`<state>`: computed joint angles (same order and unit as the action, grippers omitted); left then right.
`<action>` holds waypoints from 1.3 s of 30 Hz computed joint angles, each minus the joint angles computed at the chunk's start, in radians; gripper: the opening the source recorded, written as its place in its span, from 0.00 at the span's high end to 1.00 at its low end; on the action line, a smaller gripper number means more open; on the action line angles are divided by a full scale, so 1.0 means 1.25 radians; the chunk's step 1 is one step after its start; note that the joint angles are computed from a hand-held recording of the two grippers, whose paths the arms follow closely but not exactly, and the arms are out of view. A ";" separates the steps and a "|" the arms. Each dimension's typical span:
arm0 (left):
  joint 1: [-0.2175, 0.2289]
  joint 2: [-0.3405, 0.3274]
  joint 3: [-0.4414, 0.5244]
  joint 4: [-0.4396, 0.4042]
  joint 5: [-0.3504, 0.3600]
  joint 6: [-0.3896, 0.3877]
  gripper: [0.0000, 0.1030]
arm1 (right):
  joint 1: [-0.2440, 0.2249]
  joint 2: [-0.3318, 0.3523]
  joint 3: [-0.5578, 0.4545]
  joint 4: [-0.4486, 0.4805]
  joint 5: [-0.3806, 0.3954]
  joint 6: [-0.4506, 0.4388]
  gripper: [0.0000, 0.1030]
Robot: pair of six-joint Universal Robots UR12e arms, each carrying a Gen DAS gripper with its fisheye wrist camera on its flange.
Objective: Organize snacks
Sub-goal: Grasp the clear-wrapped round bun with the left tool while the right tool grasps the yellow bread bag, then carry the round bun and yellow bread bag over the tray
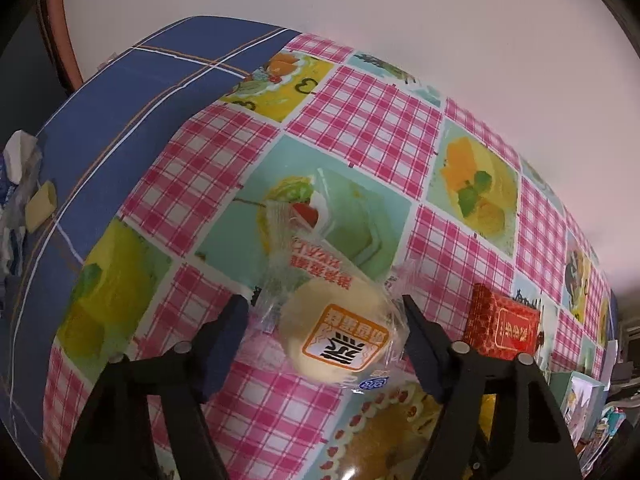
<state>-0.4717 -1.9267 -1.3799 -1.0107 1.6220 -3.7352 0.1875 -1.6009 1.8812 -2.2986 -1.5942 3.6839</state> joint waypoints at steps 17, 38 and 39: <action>-0.037 0.066 -0.060 0.005 -0.014 -0.138 0.33 | -0.021 -0.082 0.031 0.022 0.039 0.033 0.59; -0.120 0.058 -0.012 0.057 0.004 -0.115 0.33 | -0.059 -0.172 0.064 0.038 -0.019 0.012 0.59; -0.124 0.054 -0.007 0.058 0.002 -0.109 0.33 | -0.065 -0.175 0.066 0.038 -0.018 0.013 0.59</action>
